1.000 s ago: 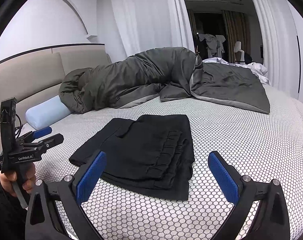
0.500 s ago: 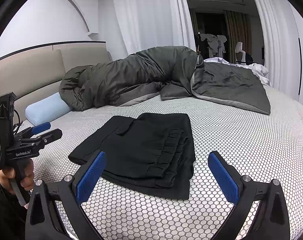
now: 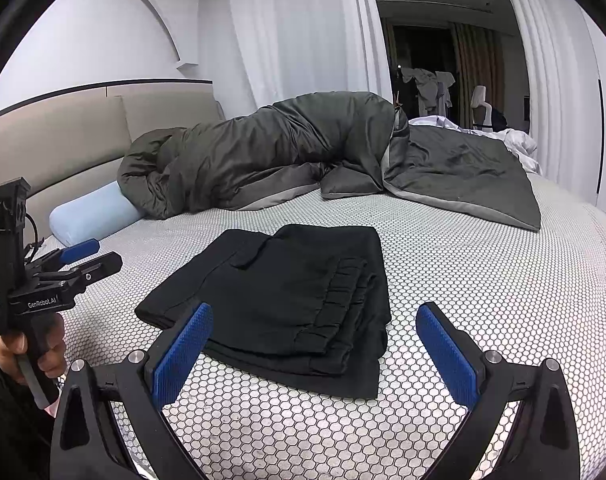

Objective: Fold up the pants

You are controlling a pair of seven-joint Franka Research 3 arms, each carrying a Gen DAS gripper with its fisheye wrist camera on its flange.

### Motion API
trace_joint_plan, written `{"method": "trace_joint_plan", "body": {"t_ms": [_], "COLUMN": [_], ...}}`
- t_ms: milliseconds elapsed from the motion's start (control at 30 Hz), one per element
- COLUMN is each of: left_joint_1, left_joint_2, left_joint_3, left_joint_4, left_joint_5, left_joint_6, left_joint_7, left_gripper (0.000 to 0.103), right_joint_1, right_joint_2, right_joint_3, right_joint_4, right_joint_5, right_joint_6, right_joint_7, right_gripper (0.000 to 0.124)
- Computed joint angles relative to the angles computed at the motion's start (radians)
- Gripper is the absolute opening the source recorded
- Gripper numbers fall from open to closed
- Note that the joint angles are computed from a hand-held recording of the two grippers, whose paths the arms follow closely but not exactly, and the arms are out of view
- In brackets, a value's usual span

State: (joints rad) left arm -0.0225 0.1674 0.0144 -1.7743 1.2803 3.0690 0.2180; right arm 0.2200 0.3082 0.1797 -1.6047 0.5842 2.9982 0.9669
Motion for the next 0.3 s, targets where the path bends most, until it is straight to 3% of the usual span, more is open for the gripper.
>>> {"method": "trace_joint_plan", "body": {"t_ms": [300], "left_joint_1": [0.000], "left_joint_2": [0.000], "left_joint_3": [-0.005], "left_joint_4": [-0.001], "left_joint_5": [-0.004], "left_joint_6": [-0.004], "left_joint_7": [0.001], "left_gripper": [0.102], "right_joint_1": [-0.014], "right_joint_2": [0.000], "right_joint_3": [0.013], "right_joint_4": [0.001], "right_joint_5": [0.023], "right_joint_6": [-0.008], "right_joint_7": [-0.037], "right_gripper": [0.103]}}
